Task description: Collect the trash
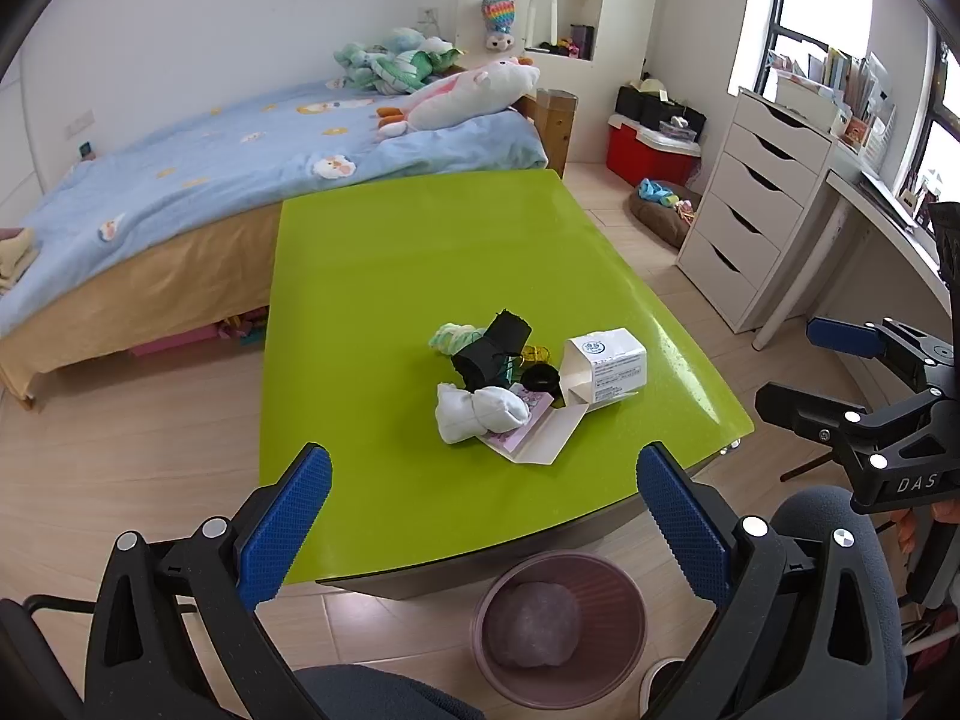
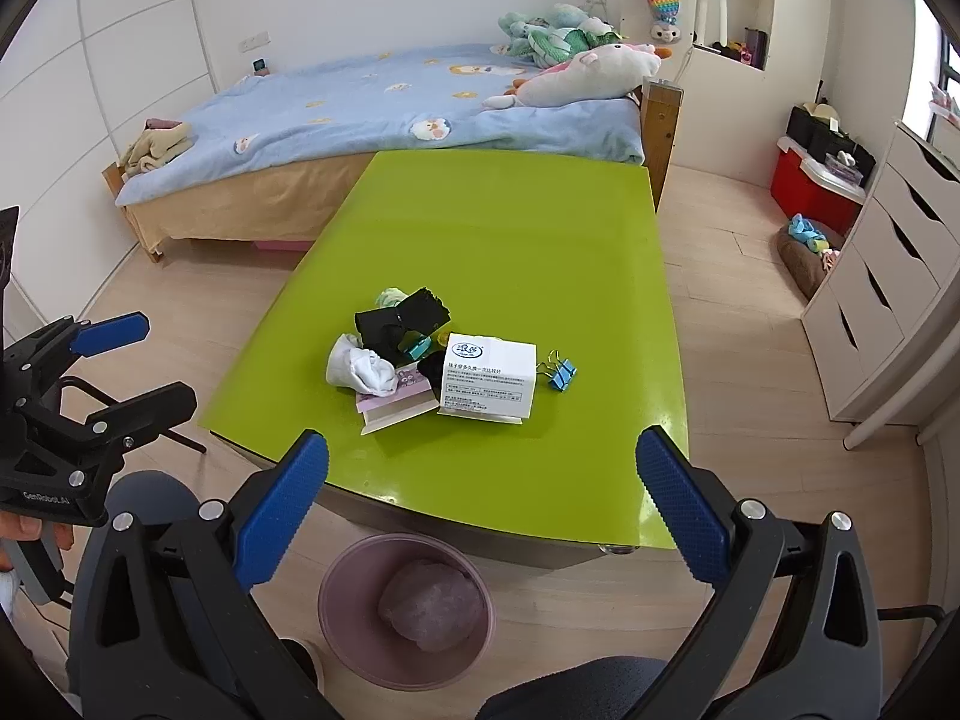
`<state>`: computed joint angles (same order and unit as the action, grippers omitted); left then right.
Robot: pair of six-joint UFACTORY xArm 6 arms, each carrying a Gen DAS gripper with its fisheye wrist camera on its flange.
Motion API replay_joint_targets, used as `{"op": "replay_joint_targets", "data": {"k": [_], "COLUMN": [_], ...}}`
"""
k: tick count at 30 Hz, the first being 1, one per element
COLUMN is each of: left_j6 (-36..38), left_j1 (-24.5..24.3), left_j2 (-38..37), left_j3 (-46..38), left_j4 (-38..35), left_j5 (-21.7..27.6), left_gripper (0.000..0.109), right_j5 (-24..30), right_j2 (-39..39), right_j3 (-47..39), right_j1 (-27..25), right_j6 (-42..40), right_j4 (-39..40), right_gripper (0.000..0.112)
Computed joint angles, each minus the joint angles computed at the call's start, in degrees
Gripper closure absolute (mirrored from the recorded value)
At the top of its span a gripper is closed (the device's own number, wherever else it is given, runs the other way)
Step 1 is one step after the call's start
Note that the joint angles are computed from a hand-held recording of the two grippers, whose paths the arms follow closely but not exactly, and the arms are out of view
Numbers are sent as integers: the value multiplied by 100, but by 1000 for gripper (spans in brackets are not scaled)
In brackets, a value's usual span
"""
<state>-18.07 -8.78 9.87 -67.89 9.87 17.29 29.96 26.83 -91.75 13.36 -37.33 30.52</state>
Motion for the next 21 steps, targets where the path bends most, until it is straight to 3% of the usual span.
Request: {"op": "replay_joint_targets", "data": {"k": [21], "left_j6": [0], "left_j1": [-36], "left_j2": [13], "left_j3": [59], "left_j4": [-40], "left_j5": [-58], "left_gripper": [11], "right_j5": [96], "right_j2": [89], "right_j3": [-36], "right_j1": [-40], "right_j6": [66], "right_j4": [89], "right_gripper": [12]}}
